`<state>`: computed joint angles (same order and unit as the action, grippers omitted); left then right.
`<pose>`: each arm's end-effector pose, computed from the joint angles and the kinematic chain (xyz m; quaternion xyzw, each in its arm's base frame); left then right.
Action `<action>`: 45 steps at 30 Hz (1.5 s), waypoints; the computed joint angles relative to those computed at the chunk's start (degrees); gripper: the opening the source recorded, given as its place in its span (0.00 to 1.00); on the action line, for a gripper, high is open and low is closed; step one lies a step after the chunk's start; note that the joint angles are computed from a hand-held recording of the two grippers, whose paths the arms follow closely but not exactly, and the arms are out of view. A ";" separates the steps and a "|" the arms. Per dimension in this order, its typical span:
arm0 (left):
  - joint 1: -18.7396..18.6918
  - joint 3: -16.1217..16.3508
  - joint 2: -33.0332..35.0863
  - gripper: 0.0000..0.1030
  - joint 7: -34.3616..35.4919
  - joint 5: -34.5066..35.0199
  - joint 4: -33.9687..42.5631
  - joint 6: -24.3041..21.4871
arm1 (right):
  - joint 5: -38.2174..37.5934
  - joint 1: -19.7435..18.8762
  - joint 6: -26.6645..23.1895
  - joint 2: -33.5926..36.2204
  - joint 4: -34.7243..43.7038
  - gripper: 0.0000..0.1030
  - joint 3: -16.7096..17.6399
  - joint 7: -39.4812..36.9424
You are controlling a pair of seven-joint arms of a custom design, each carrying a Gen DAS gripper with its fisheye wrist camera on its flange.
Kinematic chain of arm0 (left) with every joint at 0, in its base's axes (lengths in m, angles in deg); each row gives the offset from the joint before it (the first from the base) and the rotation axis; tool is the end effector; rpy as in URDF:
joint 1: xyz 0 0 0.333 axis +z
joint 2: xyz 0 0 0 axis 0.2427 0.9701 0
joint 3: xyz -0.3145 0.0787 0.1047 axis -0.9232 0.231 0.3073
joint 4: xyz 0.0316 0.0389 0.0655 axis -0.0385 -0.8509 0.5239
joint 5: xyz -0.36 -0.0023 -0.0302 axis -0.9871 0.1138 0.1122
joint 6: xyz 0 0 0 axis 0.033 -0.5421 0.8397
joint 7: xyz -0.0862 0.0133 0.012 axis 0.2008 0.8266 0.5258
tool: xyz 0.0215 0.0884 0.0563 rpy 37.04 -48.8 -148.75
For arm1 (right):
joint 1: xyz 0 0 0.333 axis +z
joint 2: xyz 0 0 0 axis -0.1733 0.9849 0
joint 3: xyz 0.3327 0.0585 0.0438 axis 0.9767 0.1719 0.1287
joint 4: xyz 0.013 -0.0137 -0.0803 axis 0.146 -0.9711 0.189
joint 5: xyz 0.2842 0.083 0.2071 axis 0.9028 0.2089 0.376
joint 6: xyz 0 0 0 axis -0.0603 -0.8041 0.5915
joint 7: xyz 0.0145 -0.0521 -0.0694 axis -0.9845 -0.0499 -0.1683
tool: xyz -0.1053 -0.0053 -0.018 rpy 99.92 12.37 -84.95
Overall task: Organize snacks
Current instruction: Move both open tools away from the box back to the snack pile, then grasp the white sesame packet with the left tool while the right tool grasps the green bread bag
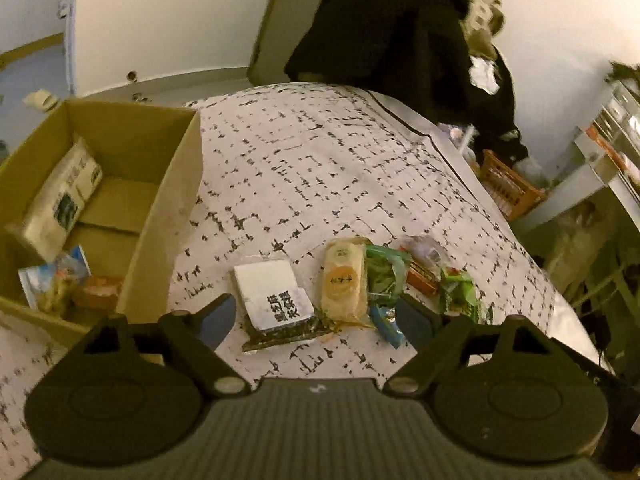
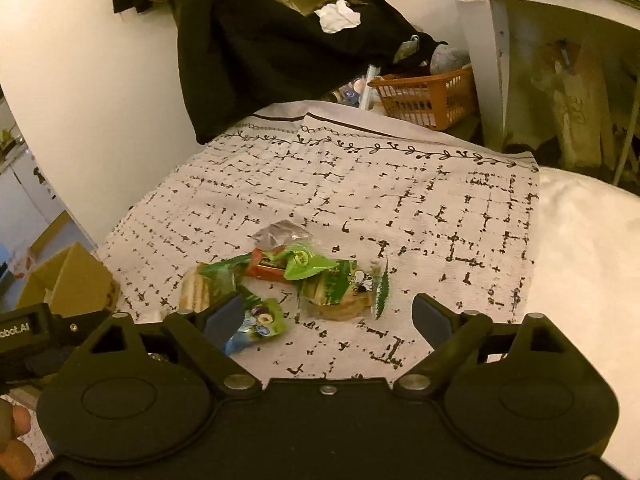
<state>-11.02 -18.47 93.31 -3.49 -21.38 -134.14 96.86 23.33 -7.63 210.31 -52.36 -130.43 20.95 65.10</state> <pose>0.6051 -0.1311 0.3821 -0.7735 0.5150 -0.3269 0.1720 0.6340 0.1312 0.3423 -0.6306 0.6534 -0.1915 0.3725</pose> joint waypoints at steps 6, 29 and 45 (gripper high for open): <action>-8.35 8.37 3.52 0.82 -4.65 -2.38 1.16 0.35 | -0.13 1.15 -0.20 1.60 2.00 0.87 -0.99 -1.18; -16.55 19.98 16.20 0.69 -20.62 4.16 10.86 -7.86 | 5.69 16.23 -11.77 11.45 17.34 0.81 -16.90 -2.96; -14.46 18.64 12.89 0.44 -21.98 11.63 6.06 -3.13 | -2.07 25.90 -17.65 11.83 18.15 0.52 -27.93 4.16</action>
<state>-25.48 0.17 106.20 -25.47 -9.75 -128.07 93.73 21.26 18.27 192.66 -40.53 -112.29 -6.99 69.26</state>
